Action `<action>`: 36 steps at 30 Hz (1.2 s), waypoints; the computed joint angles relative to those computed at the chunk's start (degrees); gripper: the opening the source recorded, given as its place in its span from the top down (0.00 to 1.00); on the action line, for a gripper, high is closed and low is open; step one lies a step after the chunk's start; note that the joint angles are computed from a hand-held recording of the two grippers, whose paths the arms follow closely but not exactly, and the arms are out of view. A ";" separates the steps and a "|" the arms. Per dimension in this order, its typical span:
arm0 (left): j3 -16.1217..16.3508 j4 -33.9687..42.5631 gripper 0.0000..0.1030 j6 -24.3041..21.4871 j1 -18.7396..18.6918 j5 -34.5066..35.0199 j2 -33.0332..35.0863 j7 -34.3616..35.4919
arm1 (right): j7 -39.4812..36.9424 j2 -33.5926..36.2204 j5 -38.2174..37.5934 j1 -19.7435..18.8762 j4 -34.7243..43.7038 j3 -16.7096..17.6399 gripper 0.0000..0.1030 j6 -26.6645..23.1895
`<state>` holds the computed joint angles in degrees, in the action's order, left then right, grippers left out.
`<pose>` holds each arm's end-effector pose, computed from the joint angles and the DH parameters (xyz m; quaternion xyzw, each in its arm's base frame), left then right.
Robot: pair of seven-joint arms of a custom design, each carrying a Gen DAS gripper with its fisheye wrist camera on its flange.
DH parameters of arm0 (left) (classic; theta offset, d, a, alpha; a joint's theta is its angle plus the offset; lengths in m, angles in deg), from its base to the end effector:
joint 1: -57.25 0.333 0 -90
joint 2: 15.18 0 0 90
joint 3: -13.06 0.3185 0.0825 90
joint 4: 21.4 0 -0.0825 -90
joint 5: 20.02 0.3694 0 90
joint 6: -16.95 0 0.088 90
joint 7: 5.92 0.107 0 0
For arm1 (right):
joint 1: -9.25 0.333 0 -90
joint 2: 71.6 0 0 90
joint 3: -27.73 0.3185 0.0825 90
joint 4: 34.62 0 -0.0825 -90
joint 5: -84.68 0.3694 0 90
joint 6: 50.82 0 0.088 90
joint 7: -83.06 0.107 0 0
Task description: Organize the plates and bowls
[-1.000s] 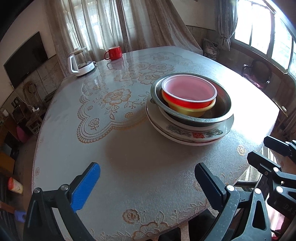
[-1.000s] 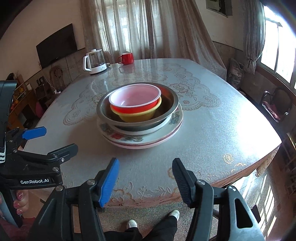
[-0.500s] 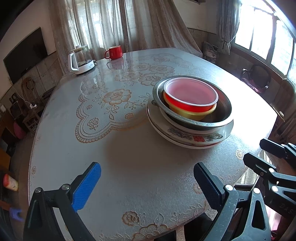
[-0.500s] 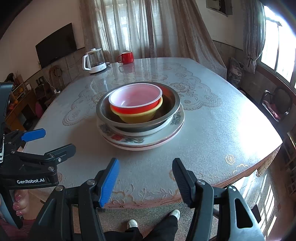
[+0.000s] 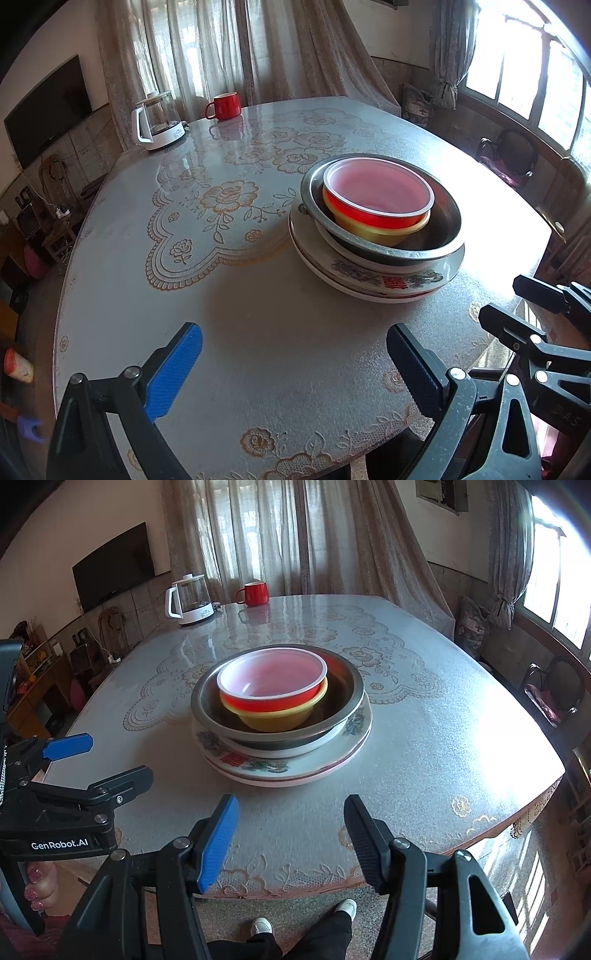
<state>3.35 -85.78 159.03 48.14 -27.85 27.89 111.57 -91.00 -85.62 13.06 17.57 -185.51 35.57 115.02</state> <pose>0.7597 -0.2073 0.4441 -0.4234 0.8484 -0.2746 0.1596 0.3833 0.1690 0.3673 -0.5831 0.7327 -0.2508 0.2455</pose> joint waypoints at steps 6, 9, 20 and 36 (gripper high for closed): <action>0.04 0.86 0.02 -0.51 -0.10 0.16 0.50 -0.15 | -0.17 0.27 0.55 0.06 0.11 -0.07 0.41 -0.26; 0.06 1.03 0.02 -0.77 -0.12 0.28 0.62 -0.12 | -0.67 0.57 0.75 0.05 0.31 -0.26 0.41 -0.07; 0.00 1.53 0.02 -0.86 0.04 0.31 1.03 -0.06 | -1.38 1.34 0.86 -0.18 0.79 -0.51 0.41 0.55; -0.14 3.81 0.07 -2.69 -0.20 0.31 2.41 0.46 | -3.14 1.74 1.52 -0.32 1.10 -0.83 0.41 0.71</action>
